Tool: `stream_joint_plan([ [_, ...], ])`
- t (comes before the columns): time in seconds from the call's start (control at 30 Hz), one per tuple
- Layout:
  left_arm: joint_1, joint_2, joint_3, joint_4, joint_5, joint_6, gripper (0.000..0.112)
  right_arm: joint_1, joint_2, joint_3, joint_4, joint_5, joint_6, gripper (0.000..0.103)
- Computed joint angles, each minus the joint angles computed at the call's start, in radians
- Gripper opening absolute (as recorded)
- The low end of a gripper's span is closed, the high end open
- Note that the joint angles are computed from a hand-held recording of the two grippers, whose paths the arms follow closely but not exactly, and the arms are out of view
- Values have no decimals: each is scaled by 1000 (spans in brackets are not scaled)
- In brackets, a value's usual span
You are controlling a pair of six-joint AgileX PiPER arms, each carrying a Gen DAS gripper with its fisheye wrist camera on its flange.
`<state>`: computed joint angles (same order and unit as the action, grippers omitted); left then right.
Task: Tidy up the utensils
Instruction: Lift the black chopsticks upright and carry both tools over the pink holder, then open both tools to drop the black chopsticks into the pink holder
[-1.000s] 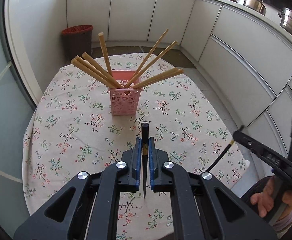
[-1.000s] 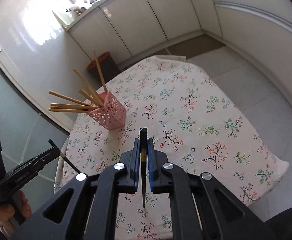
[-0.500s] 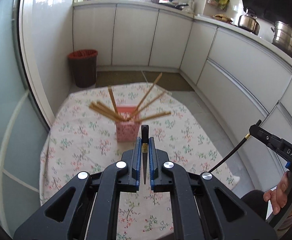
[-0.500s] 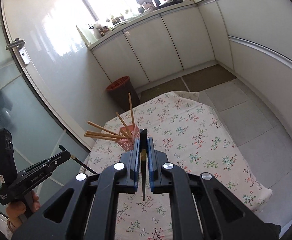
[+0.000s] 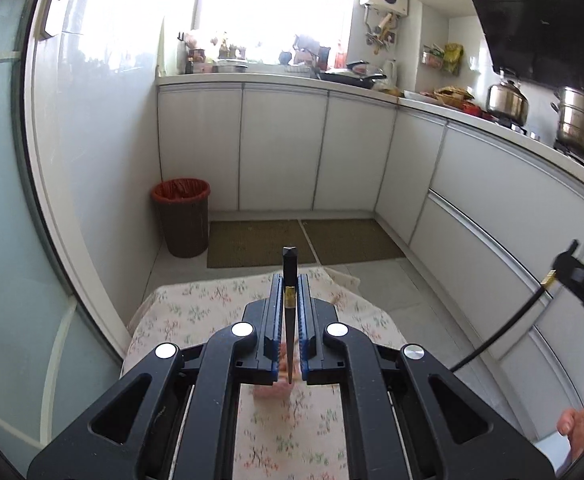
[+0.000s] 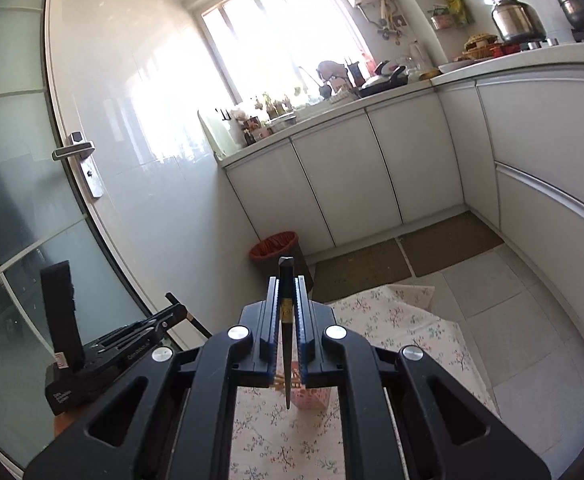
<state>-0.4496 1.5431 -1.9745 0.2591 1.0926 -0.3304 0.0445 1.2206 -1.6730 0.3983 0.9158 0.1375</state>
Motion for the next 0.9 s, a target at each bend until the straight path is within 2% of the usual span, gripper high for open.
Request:
stream_joint_plan([
  [0.17,48,91,7,3,-79,-38,6,59,78,-66,-75,-66,49,8],
  [0.27,75,128,86,8,-146,-72,7,121,119,-61,-150,-126,95,7],
  [0.3,94,128,132,-37,-183,-60,7,140,127,-50,-175,-146,113,7],
  [0.33,117,123,182,-95,-217,-36,9,157,138,-38,-195,-168,125,7],
  [0.43,140,77,295,-100,-290,-50,10,207,160,-3,-265,-224,167,7],
  [0.53,195,-19,386,-167,-369,-48,10,263,191,8,-366,-264,236,8],
  [0.7,230,-99,385,-137,-387,-77,10,338,248,10,-503,-305,366,7],
  [0.77,247,-108,379,-157,-389,-68,14,374,276,7,-588,-319,433,7],
  [0.9,275,-107,389,-174,-377,-56,14,418,333,-8,-675,-328,511,7],
])
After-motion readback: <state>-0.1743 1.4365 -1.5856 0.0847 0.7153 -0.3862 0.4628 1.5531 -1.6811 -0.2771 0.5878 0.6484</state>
